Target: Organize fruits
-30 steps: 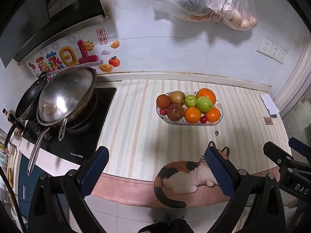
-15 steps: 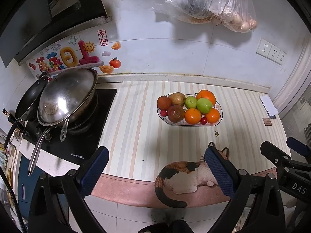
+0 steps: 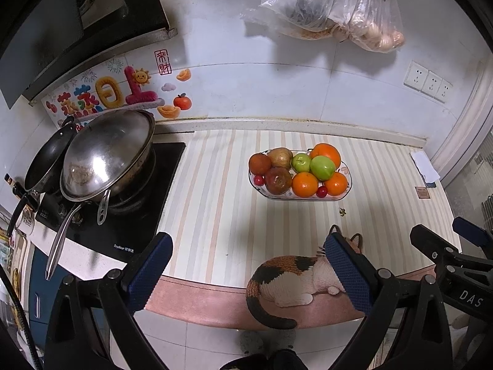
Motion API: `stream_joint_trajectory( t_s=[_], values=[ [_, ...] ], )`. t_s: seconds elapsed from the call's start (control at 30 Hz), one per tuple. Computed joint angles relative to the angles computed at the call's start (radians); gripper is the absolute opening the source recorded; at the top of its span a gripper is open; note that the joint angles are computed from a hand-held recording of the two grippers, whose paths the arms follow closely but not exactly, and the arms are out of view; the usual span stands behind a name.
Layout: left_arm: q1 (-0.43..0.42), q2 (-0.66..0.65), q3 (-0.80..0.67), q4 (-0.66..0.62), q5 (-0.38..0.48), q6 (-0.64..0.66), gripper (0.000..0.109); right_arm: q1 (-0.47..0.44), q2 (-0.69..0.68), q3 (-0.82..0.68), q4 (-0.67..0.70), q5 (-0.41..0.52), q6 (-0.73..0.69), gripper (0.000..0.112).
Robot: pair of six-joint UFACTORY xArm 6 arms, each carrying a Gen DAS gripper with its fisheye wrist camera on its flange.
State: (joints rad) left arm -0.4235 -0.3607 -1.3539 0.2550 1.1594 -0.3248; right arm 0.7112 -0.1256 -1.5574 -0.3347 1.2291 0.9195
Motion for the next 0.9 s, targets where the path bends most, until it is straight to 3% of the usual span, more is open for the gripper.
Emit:
stream_joint_trajectory(
  t_s=[0.9],
  values=[
    [-0.01,-0.016,0.006,0.011,0.004,-0.017,0.102,0.006,-0.024,0.025,0.011,-0.002,-0.001,0.1]
  ],
)
